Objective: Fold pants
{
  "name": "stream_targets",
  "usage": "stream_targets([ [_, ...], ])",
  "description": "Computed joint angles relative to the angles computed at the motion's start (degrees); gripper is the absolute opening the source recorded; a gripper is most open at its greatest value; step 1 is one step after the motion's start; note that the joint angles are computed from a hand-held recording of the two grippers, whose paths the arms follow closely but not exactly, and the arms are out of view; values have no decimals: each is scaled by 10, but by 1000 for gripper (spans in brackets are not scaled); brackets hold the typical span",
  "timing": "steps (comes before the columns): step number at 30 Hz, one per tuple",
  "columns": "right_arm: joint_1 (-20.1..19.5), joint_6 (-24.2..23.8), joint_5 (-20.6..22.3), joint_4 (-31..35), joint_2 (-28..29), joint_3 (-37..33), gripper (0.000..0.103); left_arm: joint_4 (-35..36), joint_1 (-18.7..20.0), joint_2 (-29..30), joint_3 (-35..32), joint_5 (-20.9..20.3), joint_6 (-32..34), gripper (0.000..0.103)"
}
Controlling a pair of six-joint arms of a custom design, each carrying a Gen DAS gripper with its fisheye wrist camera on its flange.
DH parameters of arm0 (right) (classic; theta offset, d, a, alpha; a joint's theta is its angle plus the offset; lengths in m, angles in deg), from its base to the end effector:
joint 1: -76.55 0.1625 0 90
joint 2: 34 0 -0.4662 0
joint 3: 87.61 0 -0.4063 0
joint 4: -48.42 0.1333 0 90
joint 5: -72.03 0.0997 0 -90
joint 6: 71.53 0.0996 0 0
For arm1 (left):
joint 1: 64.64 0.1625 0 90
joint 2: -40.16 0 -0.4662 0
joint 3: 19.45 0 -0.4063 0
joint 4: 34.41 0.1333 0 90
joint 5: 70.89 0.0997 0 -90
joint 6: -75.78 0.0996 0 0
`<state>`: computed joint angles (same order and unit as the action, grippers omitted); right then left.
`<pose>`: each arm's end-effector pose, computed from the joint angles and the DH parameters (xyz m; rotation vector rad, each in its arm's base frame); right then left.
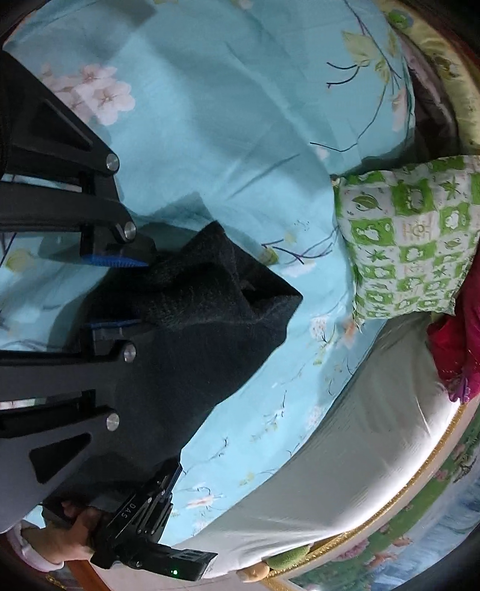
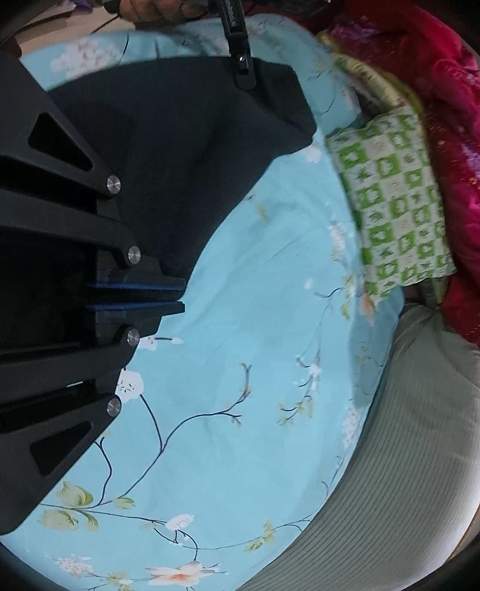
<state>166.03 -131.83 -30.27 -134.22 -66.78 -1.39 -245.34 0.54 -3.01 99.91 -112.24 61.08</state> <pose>0.1051 -0.7737 0.0762 1.1824 -2.2529 0.6421 -0.0438 -0.5903 0.1103 -0.2238 2.3336 -1.2449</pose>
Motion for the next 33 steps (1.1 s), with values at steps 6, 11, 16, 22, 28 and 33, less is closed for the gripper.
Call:
stream_targets([
  [6,-6,4,1,-14,11,-6,6,17,3,6,-12,27,17,39],
  [11,-12,60,15,-23,-12,13,18,28,-26,5,-8,116,5,56],
  [16,-30,129,70,-18,-79,77,24,16,-54,-7,17,178,-64,64],
  [22,-73,185,139,-33,-167,179,33,15,-90,-2,22,162,-82,71],
  [28,-112,198,156,-74,-225,253,40,91,-115,26,-20,111,-58,71],
  [33,-152,198,164,-120,-275,314,43,179,-139,64,-66,89,-49,71],
])
